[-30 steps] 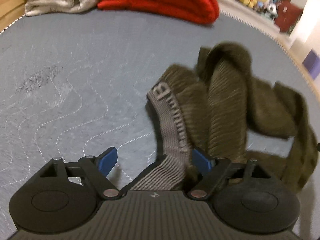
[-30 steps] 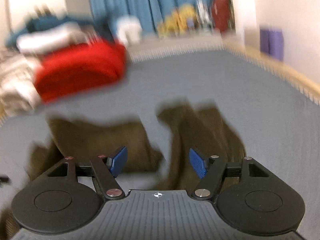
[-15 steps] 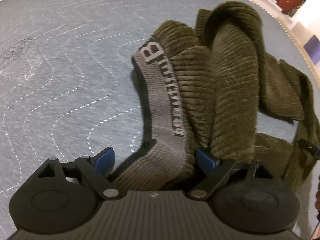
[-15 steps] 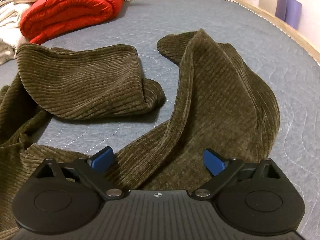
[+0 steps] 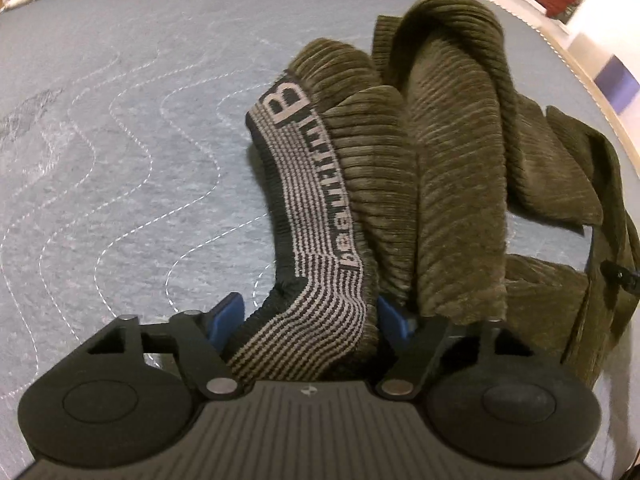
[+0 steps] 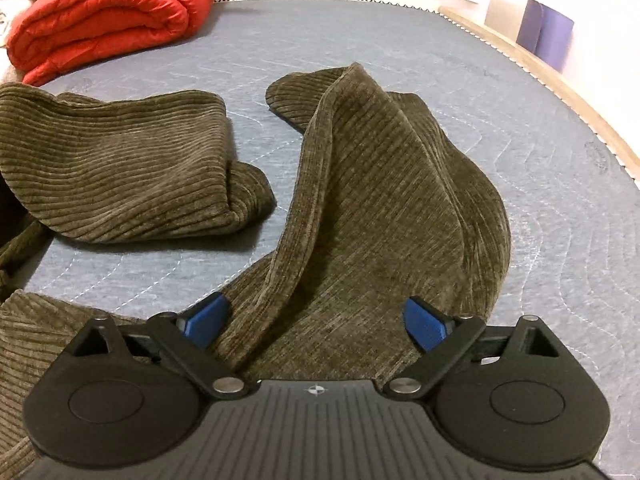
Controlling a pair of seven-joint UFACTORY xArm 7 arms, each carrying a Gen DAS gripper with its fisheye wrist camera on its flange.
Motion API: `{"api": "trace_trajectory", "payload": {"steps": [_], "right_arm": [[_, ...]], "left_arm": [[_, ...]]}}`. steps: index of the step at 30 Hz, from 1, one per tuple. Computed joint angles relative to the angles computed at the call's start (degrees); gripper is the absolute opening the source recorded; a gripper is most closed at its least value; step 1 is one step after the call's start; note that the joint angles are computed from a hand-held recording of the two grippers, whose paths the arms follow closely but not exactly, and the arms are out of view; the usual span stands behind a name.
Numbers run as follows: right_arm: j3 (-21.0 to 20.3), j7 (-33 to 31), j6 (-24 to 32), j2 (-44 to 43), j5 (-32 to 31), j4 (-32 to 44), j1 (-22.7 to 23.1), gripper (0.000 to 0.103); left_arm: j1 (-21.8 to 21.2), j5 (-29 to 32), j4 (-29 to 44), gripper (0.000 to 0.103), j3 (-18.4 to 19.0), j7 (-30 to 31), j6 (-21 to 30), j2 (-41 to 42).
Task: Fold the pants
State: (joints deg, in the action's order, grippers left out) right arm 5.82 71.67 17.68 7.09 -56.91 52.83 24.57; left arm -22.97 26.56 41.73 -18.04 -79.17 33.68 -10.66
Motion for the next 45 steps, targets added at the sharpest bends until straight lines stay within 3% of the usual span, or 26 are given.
{"api": "trace_trajectory", "payload": {"steps": [7,12,18,23,30,34,40,42,45], "right_arm": [[0.1,-0.69,-2.46,-0.65,0.07,-0.87,-0.69,0.053],[0.01,-2.29,-5.3,-1.33,0.88,-1.64,-0.98,0.019],[-0.03,1.29,-6.78,-2.93,-3.17,-2.37,-1.23,0.015],[0.8,-0.11,-7.0,-4.19,-1.79,-4.03,-2.61,0.014],[2.1,1.98,-6.99,-6.47,-4.01,-5.61,-4.02,0.013],[2.94,5.88,-7.56,-7.83,-7.9,-6.43,-5.25,0.012],[4.2,11.21,-8.9,-9.49,-13.78,-7.52,-6.98,0.011],[4.47,9.84,-9.17,-9.86,-12.73,-7.89,-7.26,0.011],[4.56,2.45,-10.43,-10.09,-6.04,-8.93,-7.39,0.011]], "left_arm": [[-0.14,0.25,0.19,0.071,-0.09,0.02,-0.51,0.18],[-0.03,0.58,0.57,0.076,-0.28,0.48,0.86,0.48],[-0.52,3.71,1.2,0.077,-0.41,-0.8,2.16,1.31],[-0.74,4.51,1.23,0.076,-0.22,-1.74,2.03,1.42],[-0.72,4.08,-1.09,0.055,-0.99,-0.31,1.14,-2.75],[0.45,4.28,-2.83,0.042,-2.31,-3.21,1.68,-7.27],[4.43,5.31,-5.14,0.038,-7.03,-10.63,14.32,-18.56],[4.8,3.39,-6.64,0.037,-7.03,-12.17,17.41,-21.53],[4.22,-1.02,-8.95,0.038,-5.42,-12.1,17.41,-24.14]]}}
